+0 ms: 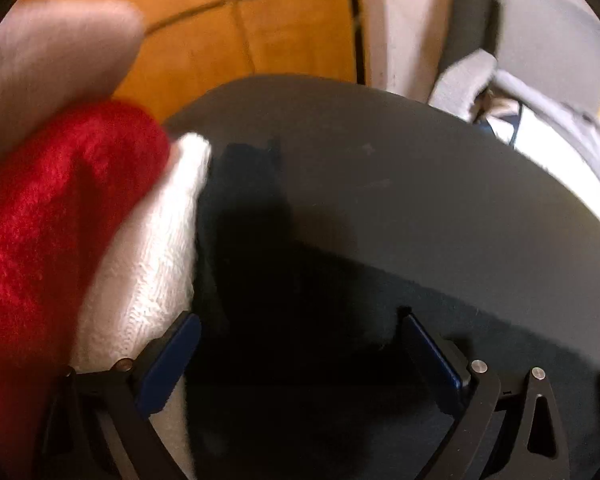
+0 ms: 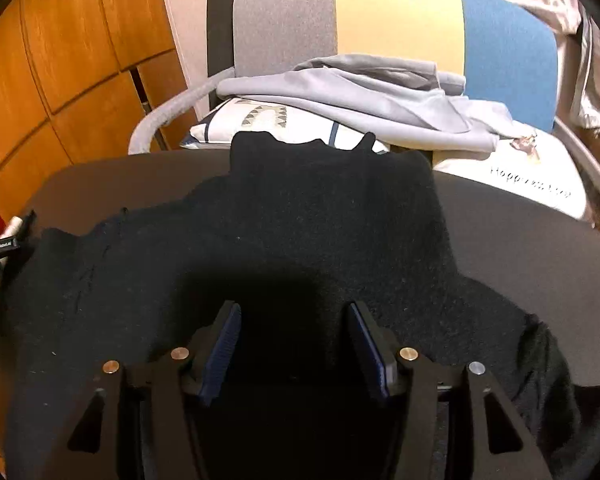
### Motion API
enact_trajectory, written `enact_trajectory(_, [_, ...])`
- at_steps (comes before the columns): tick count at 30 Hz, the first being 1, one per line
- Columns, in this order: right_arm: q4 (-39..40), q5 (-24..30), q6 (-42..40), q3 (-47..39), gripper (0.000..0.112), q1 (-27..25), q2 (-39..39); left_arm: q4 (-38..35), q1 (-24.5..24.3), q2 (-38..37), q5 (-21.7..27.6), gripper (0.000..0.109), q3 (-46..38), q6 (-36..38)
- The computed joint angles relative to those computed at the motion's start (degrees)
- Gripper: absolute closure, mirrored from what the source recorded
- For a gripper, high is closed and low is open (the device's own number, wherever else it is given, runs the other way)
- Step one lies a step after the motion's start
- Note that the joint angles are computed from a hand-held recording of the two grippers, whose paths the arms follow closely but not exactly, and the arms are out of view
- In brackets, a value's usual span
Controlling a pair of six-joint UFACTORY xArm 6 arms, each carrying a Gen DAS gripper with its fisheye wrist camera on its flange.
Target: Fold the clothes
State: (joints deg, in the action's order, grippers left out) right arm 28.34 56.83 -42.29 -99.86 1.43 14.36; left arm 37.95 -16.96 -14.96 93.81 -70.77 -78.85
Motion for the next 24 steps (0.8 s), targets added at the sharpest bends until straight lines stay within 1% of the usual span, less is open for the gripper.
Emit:
enact_trajectory(2, [-2.26, -1.91, 0.80, 0.16, 0.056, 0.41, -0.05, 2.94, -2.65, 2.57, 3.64, 0.006, -1.72, 0.46])
enact_trajectory(4, [-8.52, -6.40, 4.62, 0.00, 0.056, 0.62, 0.76, 3.77, -4.20, 3.79, 6.14, 0.006, -2.69, -0.48])
enact_trajectory(5, [-10.94, -7.44, 6.18, -0.62, 0.056, 0.25, 1.59, 3.63, -4.41, 4.35, 6.90, 0.007, -3.35, -0.82])
enact_trajectory(6, [-10.95, -6.08, 7.29, -2.41, 0.054, -0.32, 2.68, 3.27, -4.27, 5.03, 7.39, 0.007, -4.24, -0.92])
enact_trajectory(8, [-7.28, -2.11, 6.32, -6.26, 0.053, -1.94, 4.78, 2.62, -3.86, 6.67, 8.81, 0.007, -6.43, -0.88])
enact_trajectory(10, [-6.03, 0.12, 3.02, -7.31, 0.053, -2.74, 5.01, 2.68, -3.75, 8.86, 11.20, 0.007, -9.69, -0.80])
enact_trajectory(12, [0.04, 1.69, 0.89, -5.78, 0.054, -5.06, 2.72, 4.51, -5.68, 10.39, 12.74, 0.007, -12.49, -2.17])
enact_trajectory(14, [5.65, 2.99, -1.13, -3.61, 0.054, -8.00, -0.05, 9.38, -9.60, 12.04, 13.98, 0.007, -15.56, -2.61])
enact_trajectory(16, [10.35, 4.00, -3.29, -1.11, 0.054, -11.64, -3.05, 14.14, -13.34, 14.15, 12.77, 0.007, -19.03, -1.25])
enact_trajectory(17, [10.96, 3.83, -3.59, -0.52, 0.054, -13.76, -3.83, 15.25, -14.84, 15.02, 10.15, 0.007, -20.61, -0.33])
enact_trajectory(19, [10.34, 3.96, -2.58, -1.47, 0.054, -18.17, -3.66, 13.21, -16.42, 16.54, 2.35, 0.007, -23.01, 1.88])
enact_trajectory(21, [6.96, 5.04, 1.41, -5.75, 0.054, -22.99, -0.93, 9.96, -17.20, 18.74, -3.84, 0.007, -25.37, 4.49])
enact_trajectory(22, [4.54, 5.81, 4.28, -9.04, 0.054, -25.59, 1.27, 8.50, -17.57, 20.01, -6.08, 0.007, -26.42, 5.61])
enact_trajectory(24, [0.49, 8.00, 12.52, -16.55, 0.054, -30.44, 6.27, 6.04, -18.38, 22.73, -9.46, 0.007, -28.36, 7.54])
